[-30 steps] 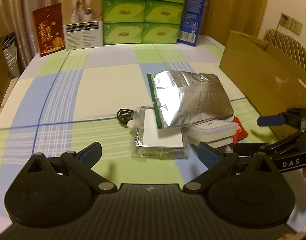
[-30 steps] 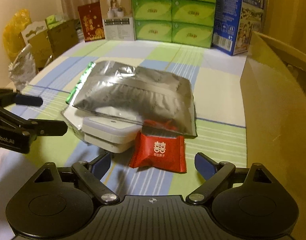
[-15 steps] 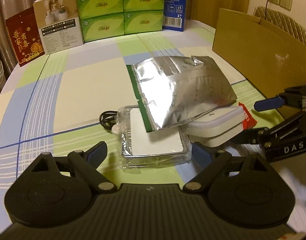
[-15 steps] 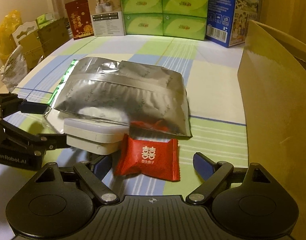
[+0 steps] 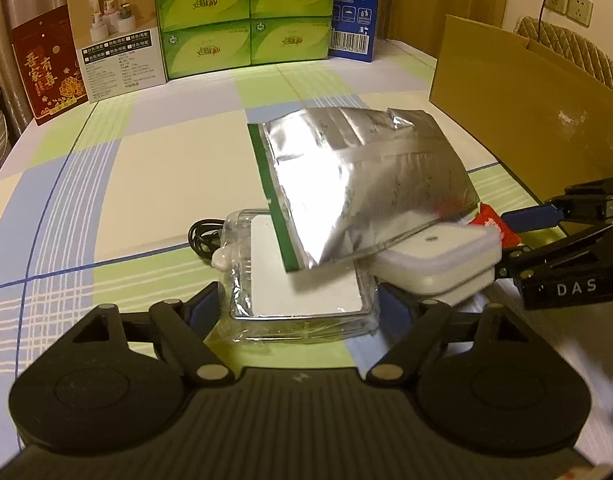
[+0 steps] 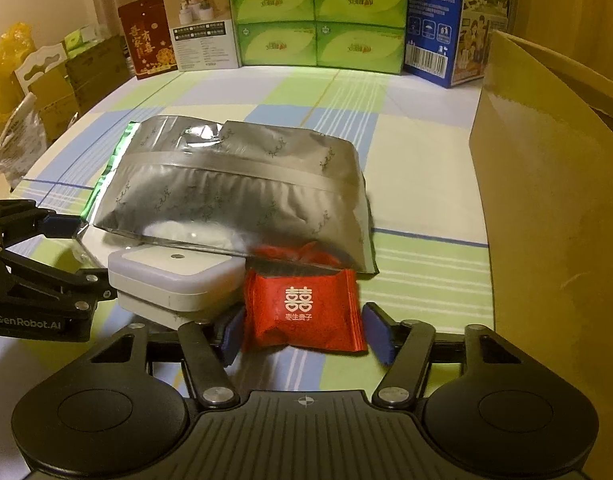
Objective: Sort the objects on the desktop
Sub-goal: 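Close right tool on the red candy packet while left tool grasps the clear container, then lift the red packet with right tool while left tool lifts the clear container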
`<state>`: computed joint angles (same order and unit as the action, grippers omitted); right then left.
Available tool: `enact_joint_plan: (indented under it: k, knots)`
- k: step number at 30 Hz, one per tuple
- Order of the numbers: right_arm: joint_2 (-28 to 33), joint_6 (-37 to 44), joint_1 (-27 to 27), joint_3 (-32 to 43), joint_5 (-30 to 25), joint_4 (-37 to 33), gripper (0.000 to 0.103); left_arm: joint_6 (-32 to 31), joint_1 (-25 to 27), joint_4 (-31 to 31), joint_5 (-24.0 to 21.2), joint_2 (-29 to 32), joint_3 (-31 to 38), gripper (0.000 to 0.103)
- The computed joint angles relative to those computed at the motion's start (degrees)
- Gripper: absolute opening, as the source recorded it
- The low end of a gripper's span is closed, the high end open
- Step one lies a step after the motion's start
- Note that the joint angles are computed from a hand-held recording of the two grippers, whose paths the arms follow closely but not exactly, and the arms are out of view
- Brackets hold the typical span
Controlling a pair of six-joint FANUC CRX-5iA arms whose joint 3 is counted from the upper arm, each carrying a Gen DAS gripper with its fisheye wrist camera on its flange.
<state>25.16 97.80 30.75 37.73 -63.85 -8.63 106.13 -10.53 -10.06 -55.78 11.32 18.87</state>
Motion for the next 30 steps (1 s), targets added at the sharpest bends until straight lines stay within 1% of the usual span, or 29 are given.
enact_joint_plan:
  k: [3,7,8,12,15,18,22,27,29,30]
  knots:
    - [-0.2,0.1,0.4,-0.7,0.8,1.1,0.05,0.5,-0.3,-0.5,0.0,0.0,0.1,0.076]
    - [-0.1,-0.6,0.2,-0.1,0.3,0.7,0.047,0.9,-0.3,-0.7,-0.1,0.1,0.1,0.071]
    - [0.0,-0.7,0.1,0.0,0.1,0.5,0.047,0.9,-0.4,-0.7,-0.1,0.1,0.1,0.067]
    - [0.1,-1.5,0.0,0.5,-0.4,0.3,0.045,2.1,-0.8,-1.7,-1.0,0.1,0.6,0.066]
    - [-1.1,-1.4,-0.1,-0.9,-0.5,0.1,0.045,4.2,-1.3,-2.6,-2.4,-0.5,0.6,0.065]
    - [-3.5,0.0,0.1,-3.6,-0.7,-0.1,0.045,6.7,-2.3,-3.8,-4.4,-2.0,-0.2,0.065]
    - [-7.5,0.6,0.0,-7.8,-1.6,-1.3,0.045,8.0,-3.9,-4.8,-6.2,-4.8,-2.1,0.065]
    - [-14.3,1.3,-0.2,-15.4,-1.5,-2.4,0.045,13.1,-8.6,-7.4,-7.7,-8.2,-4.9,0.065]
    - [-16.8,1.7,-0.4,-18.4,-0.4,-2.7,0.045,15.1,-10.8,-9.0,-8.3,-9.2,-5.6,0.065]
    - [-17.7,2.2,-0.5,-19.5,0.0,-3.0,0.05,16.2,-11.7,-9.6,-8.4,-9.8,-6.1,0.065]
